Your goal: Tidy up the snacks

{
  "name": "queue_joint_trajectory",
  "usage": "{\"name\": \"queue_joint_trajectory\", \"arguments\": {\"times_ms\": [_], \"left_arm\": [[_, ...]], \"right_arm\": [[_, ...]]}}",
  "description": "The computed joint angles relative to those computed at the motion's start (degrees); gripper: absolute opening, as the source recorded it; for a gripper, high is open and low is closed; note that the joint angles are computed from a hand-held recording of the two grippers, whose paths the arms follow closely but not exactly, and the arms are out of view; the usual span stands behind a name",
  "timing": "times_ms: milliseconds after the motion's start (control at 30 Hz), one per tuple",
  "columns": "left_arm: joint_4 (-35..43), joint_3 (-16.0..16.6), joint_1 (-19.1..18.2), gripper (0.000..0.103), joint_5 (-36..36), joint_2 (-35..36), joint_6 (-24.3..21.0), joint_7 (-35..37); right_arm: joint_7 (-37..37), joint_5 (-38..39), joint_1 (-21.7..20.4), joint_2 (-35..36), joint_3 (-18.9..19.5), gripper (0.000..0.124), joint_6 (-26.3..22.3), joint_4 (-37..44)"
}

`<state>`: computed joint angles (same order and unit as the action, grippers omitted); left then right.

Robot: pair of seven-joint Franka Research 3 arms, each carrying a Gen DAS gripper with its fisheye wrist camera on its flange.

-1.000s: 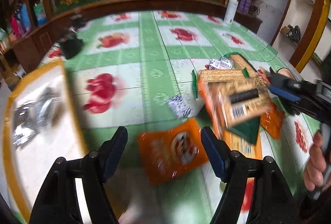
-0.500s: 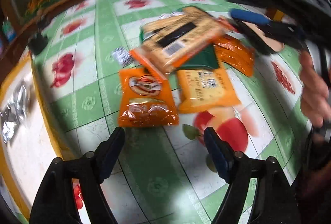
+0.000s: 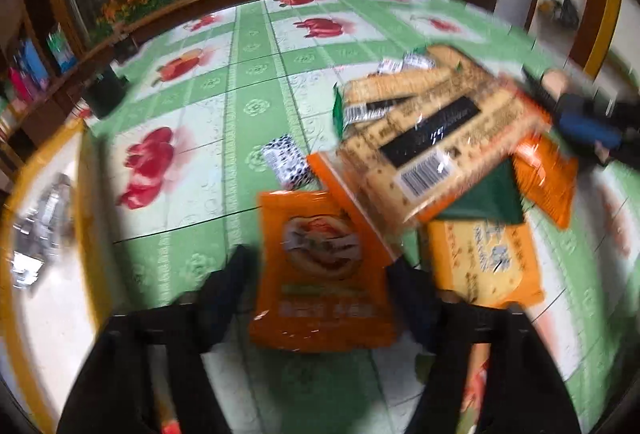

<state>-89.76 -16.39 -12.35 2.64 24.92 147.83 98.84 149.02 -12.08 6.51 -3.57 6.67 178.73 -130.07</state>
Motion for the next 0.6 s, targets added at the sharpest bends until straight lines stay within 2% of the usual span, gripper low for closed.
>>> {"name": "queue_joint_trajectory", "arguments": {"times_ms": [67, 133, 233, 333, 400, 433, 467, 600], "left_arm": [[-1.0, 0.1, 0.0, 0.055, -0.1, 0.1, 2.9, -0.6], [-3.0, -0.5, 0.7, 0.051, -0.8, -0.4, 6.5, -0.4], [-3.7, -2.0, 2.1, 0.046, -2.6, -0.4, 8.5, 0.9], [-4.5, -3.8, 3.9, 0.046, -5.3, -0.8, 10.2, 3.4], [-5.2, -5.1, 5.4, 0.046, -7.9, -1.3, 10.8, 4.9], [-5.7, -5.7, 6.1, 0.046, -9.1, -1.6, 11.5, 6.0], [-6.4, -6.2, 6.5, 0.046, -10.1, -2.0, 12.4, 7.0], [-7.9, -7.3, 7.7, 0.046, -12.8, -3.0, 15.3, 9.5]], "right_arm": [[0.5, -2.3, -0.2, 0.1, 0.3, 0.056, -4.0, 1.0], [5.5, -10.1, -0.8, 0.2, 0.8, 0.065, -8.8, 2.7], [7.8, -16.8, 0.7, 1.0, 0.1, 0.066, -15.3, 5.5], [2.1, -14.2, 3.3, 2.8, -1.3, 0.066, -19.3, 7.7], [0.1, -15.5, 5.1, 4.2, -1.7, 0.066, -23.2, 9.9], [-1.1, -16.5, 6.0, 5.0, -1.9, 0.063, -25.0, 11.1], [-1.8, -17.3, 6.9, 5.5, -2.1, 0.047, -26.3, 11.9], [-3.3, -19.5, 9.3, 6.3, -3.3, 0.036, -27.8, 13.0]]}}
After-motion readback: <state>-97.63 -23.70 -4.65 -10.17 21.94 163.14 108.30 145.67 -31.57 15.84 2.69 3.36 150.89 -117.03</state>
